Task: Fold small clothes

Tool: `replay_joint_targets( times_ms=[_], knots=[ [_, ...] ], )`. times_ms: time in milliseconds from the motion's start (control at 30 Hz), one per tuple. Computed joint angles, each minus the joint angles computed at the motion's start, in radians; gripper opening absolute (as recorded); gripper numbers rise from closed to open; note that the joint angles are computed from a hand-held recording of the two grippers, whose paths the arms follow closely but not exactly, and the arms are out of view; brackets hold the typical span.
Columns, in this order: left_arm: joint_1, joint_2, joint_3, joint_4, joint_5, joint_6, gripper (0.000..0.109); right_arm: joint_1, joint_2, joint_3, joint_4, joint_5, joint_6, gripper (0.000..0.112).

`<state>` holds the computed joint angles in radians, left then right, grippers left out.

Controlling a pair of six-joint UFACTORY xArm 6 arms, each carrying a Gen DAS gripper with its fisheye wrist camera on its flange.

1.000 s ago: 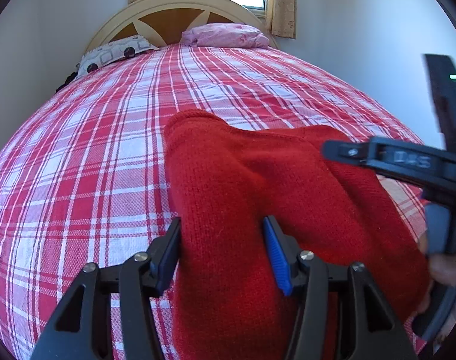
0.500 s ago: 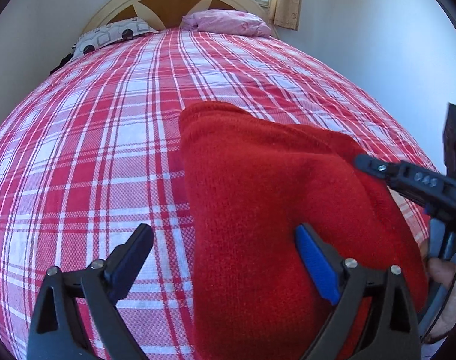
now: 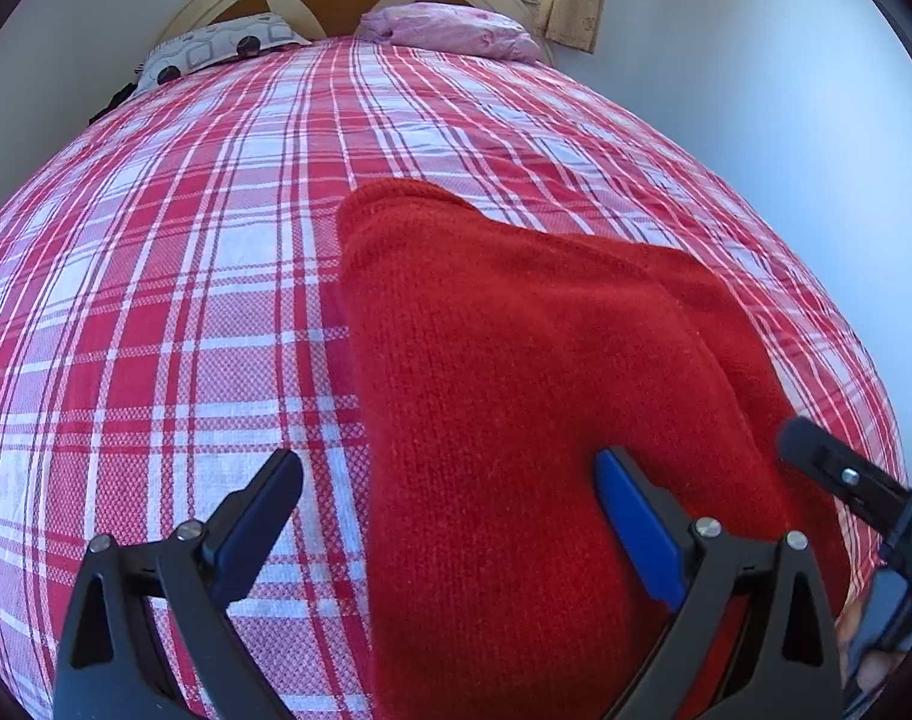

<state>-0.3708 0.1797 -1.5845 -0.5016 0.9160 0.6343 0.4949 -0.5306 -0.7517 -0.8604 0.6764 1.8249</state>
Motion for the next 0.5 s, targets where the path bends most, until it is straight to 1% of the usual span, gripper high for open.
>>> replay_joint_targets(
  times_ms=[33, 67, 100, 133, 167, 200, 233, 267, 300, 333, 400, 433, 467, 500],
  knots=[
    [0.005, 0.012, -0.017, -0.007, 0.021, -0.006, 0.100, -0.021, 0.020, 0.001, 0.021, -0.030, -0.017, 0.069],
    [0.010, 0.024, -0.034, -0.014, 0.043, -0.015, 0.101, -0.051, 0.047, 0.003, 0.041, -0.087, -0.049, 0.069],
    [0.017, 0.038, -0.051, -0.024, 0.066, -0.024, 0.102, -0.063, 0.057, 0.007, 0.029, -0.117, -0.044, 0.069],
    [0.021, 0.045, -0.057, -0.037, 0.078, -0.025, 0.102, -0.063, 0.067, 0.006, -0.005, -0.120, -0.018, 0.069],
    [0.023, 0.048, -0.058, -0.048, 0.084, -0.023, 0.101, -0.060, 0.080, -0.004, 0.000, -0.109, -0.027, 0.068],
    [0.023, 0.044, -0.048, -0.066, 0.082, -0.012, 0.099, -0.054, 0.087, -0.012, 0.010, -0.093, -0.041, 0.065],
    [0.021, 0.039, -0.037, -0.075, 0.077, -0.001, 0.097, -0.050, 0.090, -0.017, 0.014, -0.083, -0.052, 0.053],
    [0.017, 0.031, -0.028, -0.082, 0.072, 0.013, 0.090, -0.052, 0.097, -0.019, 0.021, -0.101, -0.070, 0.048],
    [0.011, 0.018, -0.012, -0.087, 0.060, 0.031, 0.082, -0.045, 0.106, -0.027, 0.020, -0.092, -0.069, 0.047],
    [0.001, -0.002, 0.015, -0.087, 0.035, 0.052, 0.078, -0.034, 0.110, -0.035, 0.014, -0.071, -0.063, 0.044],
    [-0.032, -0.056, 0.091, -0.051, -0.064, 0.085, 0.068, -0.009, 0.127, -0.063, -0.005, -0.017, -0.055, 0.041],
    [-0.047, -0.079, 0.124, -0.036, -0.109, 0.099, 0.066, 0.009, 0.138, -0.082, -0.014, 0.025, -0.058, 0.040],
    [-0.059, -0.098, 0.156, -0.019, -0.150, 0.107, 0.062, 0.037, 0.159, -0.116, -0.023, 0.091, -0.073, 0.039],
    [-0.069, -0.116, 0.183, -0.004, -0.187, 0.107, 0.059, 0.054, 0.174, -0.138, -0.027, 0.131, -0.085, 0.039]
  ],
)
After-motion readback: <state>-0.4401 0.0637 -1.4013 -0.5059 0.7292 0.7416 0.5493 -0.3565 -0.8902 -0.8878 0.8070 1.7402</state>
